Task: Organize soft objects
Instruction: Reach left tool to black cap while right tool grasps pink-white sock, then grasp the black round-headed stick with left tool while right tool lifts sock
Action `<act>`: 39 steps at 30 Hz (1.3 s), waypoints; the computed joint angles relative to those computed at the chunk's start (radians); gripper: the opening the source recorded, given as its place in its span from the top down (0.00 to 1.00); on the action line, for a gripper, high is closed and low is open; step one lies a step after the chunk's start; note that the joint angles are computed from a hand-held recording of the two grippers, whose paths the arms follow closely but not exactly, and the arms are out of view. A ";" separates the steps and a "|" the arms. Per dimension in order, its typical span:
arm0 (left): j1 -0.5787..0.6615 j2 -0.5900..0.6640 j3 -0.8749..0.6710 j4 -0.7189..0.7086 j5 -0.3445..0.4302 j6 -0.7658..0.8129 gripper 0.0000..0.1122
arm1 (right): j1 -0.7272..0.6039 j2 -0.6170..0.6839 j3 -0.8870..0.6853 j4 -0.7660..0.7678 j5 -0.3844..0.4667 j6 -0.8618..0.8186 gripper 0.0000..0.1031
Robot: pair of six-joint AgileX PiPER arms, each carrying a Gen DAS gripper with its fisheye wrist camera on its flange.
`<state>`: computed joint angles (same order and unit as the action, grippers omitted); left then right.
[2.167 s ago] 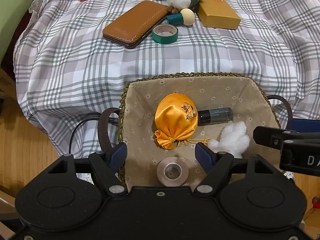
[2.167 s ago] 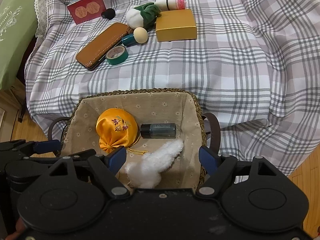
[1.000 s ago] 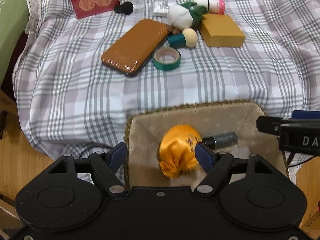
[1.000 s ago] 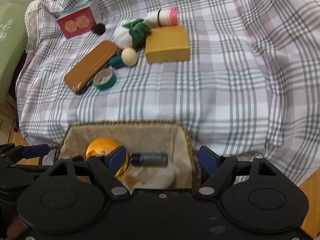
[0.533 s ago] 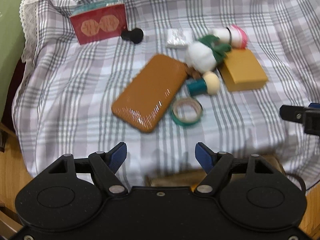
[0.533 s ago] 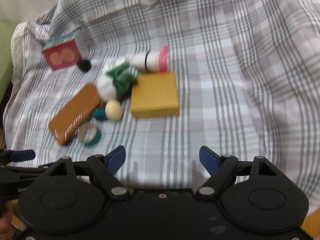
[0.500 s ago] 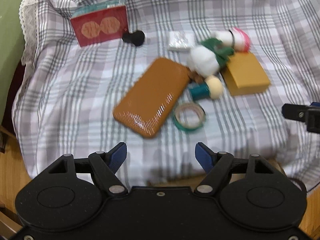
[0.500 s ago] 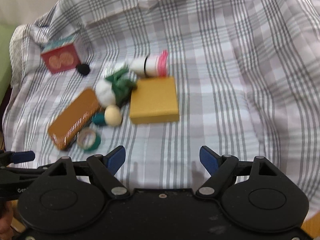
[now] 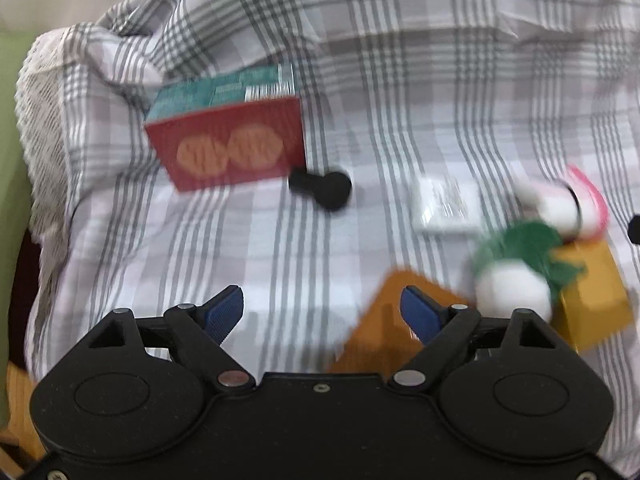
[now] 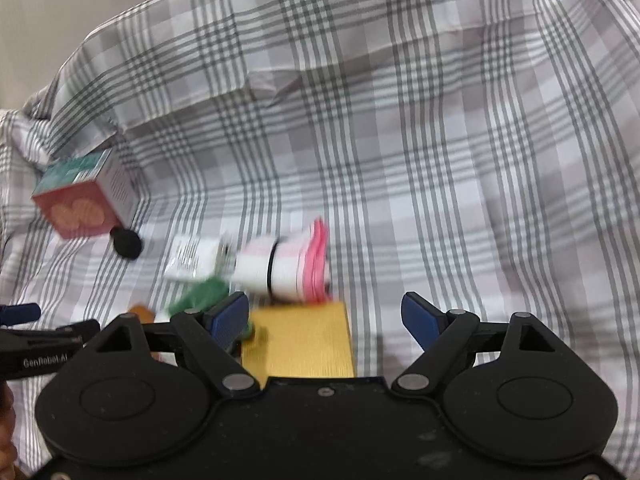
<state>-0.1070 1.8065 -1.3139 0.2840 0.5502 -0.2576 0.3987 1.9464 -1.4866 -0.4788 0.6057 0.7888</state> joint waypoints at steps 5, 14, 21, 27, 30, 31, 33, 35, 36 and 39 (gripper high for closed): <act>0.040 0.129 -0.147 -0.045 -0.024 0.074 0.26 | -0.021 0.097 -0.149 0.018 0.035 -0.054 0.18; 0.077 0.304 -0.316 -0.116 -0.069 0.209 0.26 | -0.030 0.243 -0.360 0.061 0.109 -0.135 0.15; 0.079 0.395 -0.421 -0.192 -0.075 0.328 0.25 | -0.034 0.327 -0.472 0.094 0.164 -0.186 0.14; 0.116 0.434 -0.460 -0.436 -0.048 0.548 0.37 | -0.040 0.368 -0.523 0.089 0.191 -0.189 0.12; 0.112 0.445 -0.462 -0.380 -0.058 0.498 0.52 | -0.043 0.379 -0.540 0.088 0.203 -0.187 0.11; 0.114 0.446 -0.462 -0.386 -0.058 0.500 0.52 | -0.043 0.380 -0.542 0.086 0.203 -0.186 0.11; 0.118 0.444 -0.457 -0.401 -0.059 0.507 0.52 | -0.045 0.380 -0.546 0.088 0.207 -0.187 0.10; 0.120 0.441 -0.447 -0.397 -0.064 0.500 0.52 | -0.043 0.387 -0.558 0.092 0.215 -0.191 0.10; 0.120 0.439 -0.442 -0.390 -0.066 0.493 0.52 | -0.044 0.394 -0.571 0.099 0.223 -0.199 0.10; 0.127 0.430 -0.427 -0.393 -0.073 0.505 0.52 | -0.035 0.412 -0.596 0.107 0.237 -0.222 0.05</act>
